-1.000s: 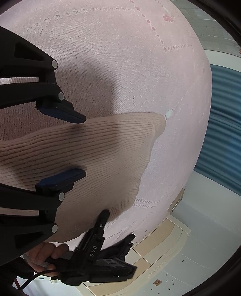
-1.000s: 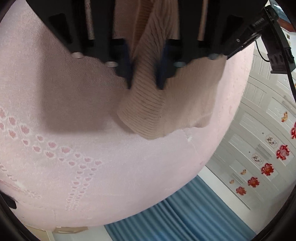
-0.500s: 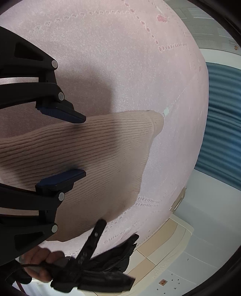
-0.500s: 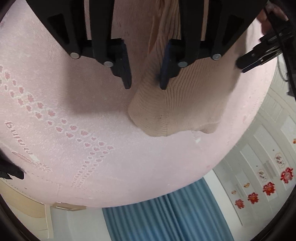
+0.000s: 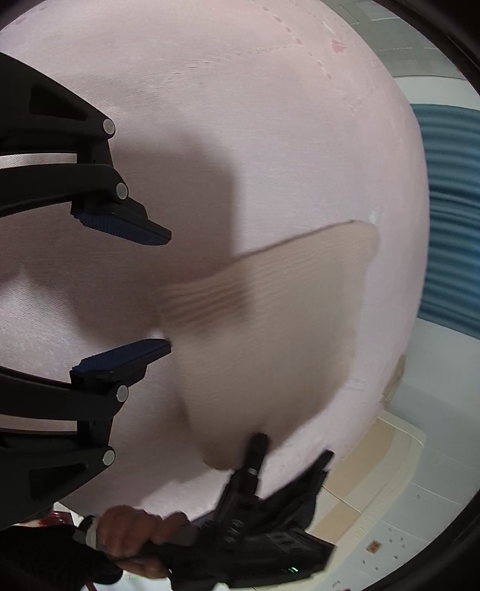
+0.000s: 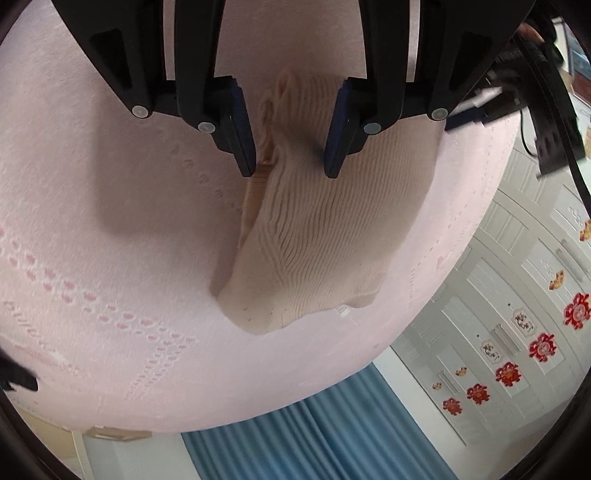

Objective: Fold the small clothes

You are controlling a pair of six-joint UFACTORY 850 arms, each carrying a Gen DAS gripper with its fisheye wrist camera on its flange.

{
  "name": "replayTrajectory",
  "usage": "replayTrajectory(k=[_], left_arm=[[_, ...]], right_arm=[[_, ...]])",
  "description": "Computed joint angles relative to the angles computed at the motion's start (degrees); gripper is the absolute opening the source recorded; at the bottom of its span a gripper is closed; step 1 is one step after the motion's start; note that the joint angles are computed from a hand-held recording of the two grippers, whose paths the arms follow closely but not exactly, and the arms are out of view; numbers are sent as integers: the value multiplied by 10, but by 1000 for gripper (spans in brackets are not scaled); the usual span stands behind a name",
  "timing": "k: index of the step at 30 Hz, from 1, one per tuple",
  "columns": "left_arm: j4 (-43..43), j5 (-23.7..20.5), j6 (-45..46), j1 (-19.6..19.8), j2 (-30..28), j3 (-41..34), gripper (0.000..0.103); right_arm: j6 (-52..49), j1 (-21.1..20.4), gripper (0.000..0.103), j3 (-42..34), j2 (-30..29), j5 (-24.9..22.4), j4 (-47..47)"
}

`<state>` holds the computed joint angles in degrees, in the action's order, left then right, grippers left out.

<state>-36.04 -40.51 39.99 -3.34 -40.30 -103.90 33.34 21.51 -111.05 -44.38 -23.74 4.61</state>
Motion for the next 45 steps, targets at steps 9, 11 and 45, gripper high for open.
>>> replayTrajectory(k=[9, 11, 45], left_arm=[[-57, -2, 7, 0, -27, -30, 13], [-62, 12, 16, -1, -22, -20, 13], [-148, -46, 59, 39, 14, 14, 43]], right_arm=[[0, 1, 19, -13, -14, -8, 10], [4, 1, 7, -13, -15, 3, 2], [84, -10, 16, -147, -94, -54, -93]])
